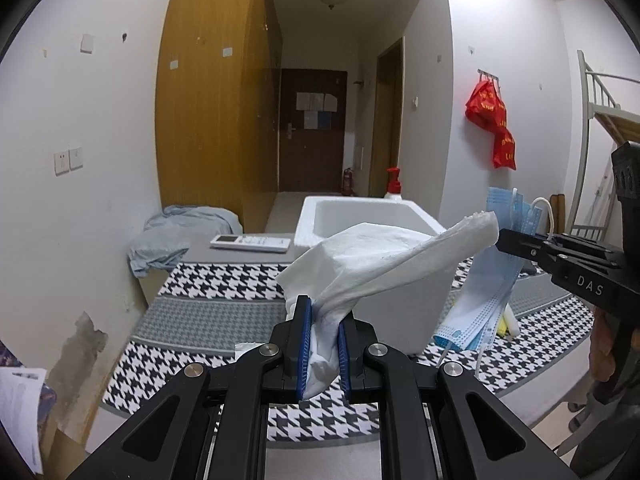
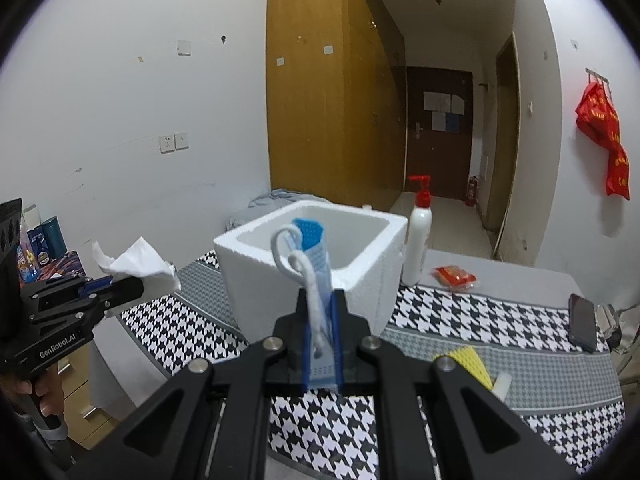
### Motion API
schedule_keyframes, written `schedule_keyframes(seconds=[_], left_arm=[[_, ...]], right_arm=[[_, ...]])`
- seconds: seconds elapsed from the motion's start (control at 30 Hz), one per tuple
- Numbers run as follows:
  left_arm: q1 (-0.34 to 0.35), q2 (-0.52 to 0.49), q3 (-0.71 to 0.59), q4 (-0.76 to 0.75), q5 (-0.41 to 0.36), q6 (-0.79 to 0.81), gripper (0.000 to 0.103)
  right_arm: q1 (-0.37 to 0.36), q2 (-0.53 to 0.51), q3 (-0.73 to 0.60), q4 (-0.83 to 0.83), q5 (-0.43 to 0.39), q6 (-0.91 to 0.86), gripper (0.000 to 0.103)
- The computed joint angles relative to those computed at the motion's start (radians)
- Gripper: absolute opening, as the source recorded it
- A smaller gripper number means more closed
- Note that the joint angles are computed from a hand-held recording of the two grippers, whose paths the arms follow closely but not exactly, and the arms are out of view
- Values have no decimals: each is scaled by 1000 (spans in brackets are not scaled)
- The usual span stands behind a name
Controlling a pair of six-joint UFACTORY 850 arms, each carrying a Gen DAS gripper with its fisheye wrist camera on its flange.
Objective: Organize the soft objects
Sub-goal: 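Carry the white cloth and blue mask over to the white foam box with both tools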
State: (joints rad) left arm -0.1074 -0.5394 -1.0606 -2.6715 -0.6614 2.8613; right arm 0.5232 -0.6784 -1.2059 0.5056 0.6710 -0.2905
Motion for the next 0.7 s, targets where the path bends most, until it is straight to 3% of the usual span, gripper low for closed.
schedule_keyframes(seconds=[0.7], left_arm=[[11, 3, -36, 5, 4, 0, 13]], right_arm=[[-8, -5, -128, 57, -39, -106, 11]])
